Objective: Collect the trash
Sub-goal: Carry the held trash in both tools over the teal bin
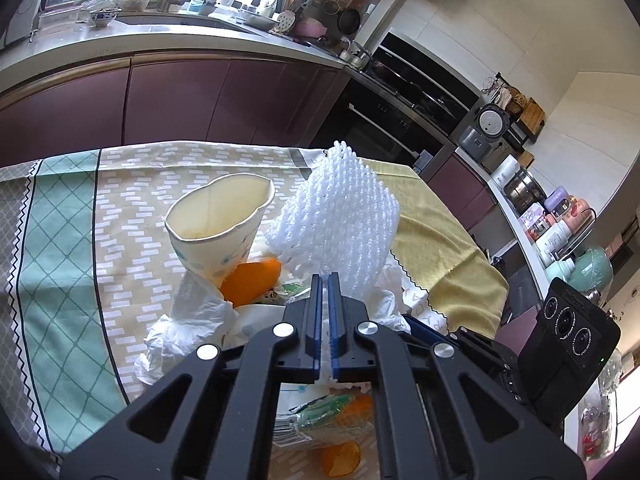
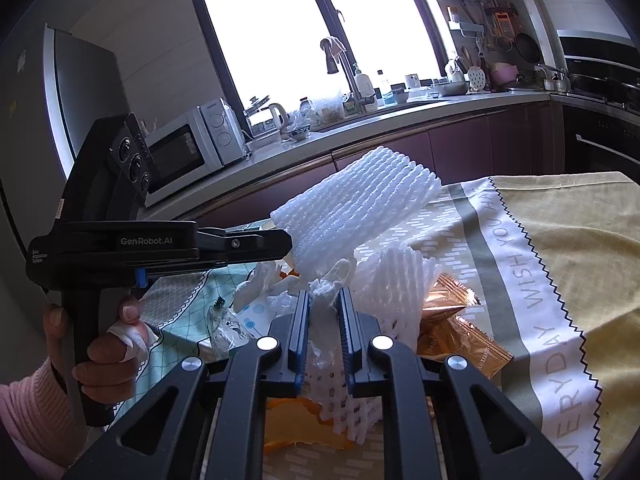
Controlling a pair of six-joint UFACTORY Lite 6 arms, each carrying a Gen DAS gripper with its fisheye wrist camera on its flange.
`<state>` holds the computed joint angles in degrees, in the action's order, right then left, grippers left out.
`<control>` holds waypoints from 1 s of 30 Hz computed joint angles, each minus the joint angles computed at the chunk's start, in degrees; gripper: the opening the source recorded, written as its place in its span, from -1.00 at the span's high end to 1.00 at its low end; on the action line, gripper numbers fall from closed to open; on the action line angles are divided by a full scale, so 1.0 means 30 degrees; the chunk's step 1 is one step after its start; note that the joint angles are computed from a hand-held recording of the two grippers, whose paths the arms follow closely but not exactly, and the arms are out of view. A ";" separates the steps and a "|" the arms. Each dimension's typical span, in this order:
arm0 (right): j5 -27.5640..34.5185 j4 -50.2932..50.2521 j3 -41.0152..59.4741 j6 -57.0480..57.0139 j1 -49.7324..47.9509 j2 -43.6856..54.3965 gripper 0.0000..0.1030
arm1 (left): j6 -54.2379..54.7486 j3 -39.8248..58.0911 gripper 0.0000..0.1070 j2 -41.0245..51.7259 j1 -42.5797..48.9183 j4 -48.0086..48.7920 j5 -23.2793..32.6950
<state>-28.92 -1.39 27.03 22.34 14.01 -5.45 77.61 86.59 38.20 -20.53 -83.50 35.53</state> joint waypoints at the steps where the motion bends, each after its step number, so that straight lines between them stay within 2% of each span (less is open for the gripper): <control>1: -0.0026 -0.0127 -0.0088 0.0134 -0.0003 -0.0176 0.77 | 0.0433 -0.0349 0.94 -0.0303 0.0004 -0.0400 -0.0030; 6: 0.0164 0.0890 -0.0555 -0.0741 0.0480 -0.1637 0.80 | 0.2283 -0.3452 0.94 -0.3253 0.0789 -0.2065 0.0570; 10: 0.0745 0.2240 -0.0504 -0.2015 0.1223 -0.2923 0.80 | 0.3601 -0.6261 0.94 -0.6123 0.2752 -0.2630 0.1651; 17: 0.1697 0.4172 0.1072 -0.3776 0.4098 -0.3233 0.81 | 0.4139 -1.0788 0.95 -1.1652 0.9833 -0.0255 0.5473; 21: 0.1735 0.3432 0.3654 -0.3020 0.6396 -0.0439 0.81 | 0.4739 -1.2265 0.95 -1.3313 1.5292 0.1800 0.7934; 24: 0.1861 0.2166 0.6573 -0.1708 0.7892 0.2711 0.81 | 0.5613 -1.2585 0.95 -1.3421 1.9436 0.3322 0.9255; 27: 0.2383 -0.0503 1.0211 0.0813 0.8944 0.6047 0.81 | 0.6507 -1.1895 0.95 -1.2185 2.3092 0.4549 1.0103; 30: 0.3660 -0.4004 1.4985 0.4132 0.9739 0.9867 0.81 | 0.7168 -1.0312 0.95 -1.0018 2.5669 0.5186 0.9928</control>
